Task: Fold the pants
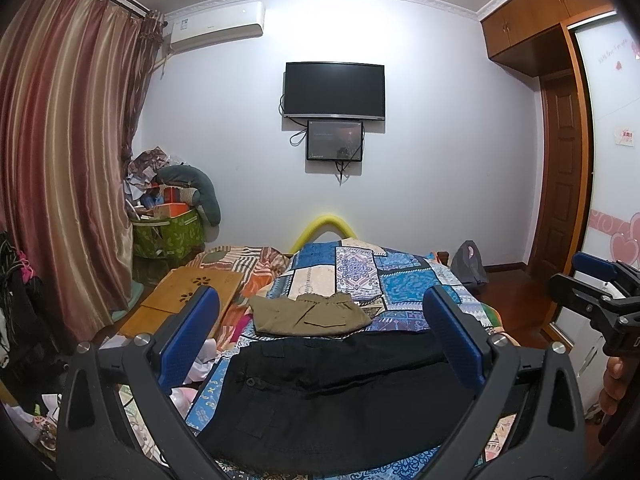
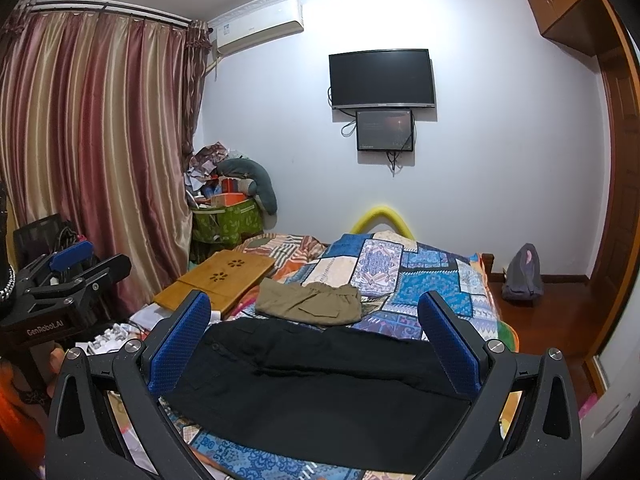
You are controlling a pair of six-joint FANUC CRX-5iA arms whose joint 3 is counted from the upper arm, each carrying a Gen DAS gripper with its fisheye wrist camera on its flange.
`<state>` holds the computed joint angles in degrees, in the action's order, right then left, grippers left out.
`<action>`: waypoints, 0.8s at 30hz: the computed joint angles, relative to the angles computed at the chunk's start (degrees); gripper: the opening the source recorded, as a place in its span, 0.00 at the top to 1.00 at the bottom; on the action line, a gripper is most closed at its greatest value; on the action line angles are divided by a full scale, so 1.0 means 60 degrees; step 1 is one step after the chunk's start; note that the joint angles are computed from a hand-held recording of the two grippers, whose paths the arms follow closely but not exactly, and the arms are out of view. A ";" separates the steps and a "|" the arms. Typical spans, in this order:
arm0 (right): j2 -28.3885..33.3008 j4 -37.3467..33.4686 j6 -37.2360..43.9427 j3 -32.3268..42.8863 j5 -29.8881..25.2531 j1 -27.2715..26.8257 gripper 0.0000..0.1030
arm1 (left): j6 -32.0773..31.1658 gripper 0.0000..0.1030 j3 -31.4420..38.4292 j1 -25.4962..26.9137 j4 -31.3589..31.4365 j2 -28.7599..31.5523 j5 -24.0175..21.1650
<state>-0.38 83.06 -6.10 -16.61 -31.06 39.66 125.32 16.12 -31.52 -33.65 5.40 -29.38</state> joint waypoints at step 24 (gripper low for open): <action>0.1932 -0.2587 0.2436 0.1491 0.0135 -0.1241 0.00 | -0.2341 0.00 0.4274 0.1595 0.2162 0.4047 -0.2264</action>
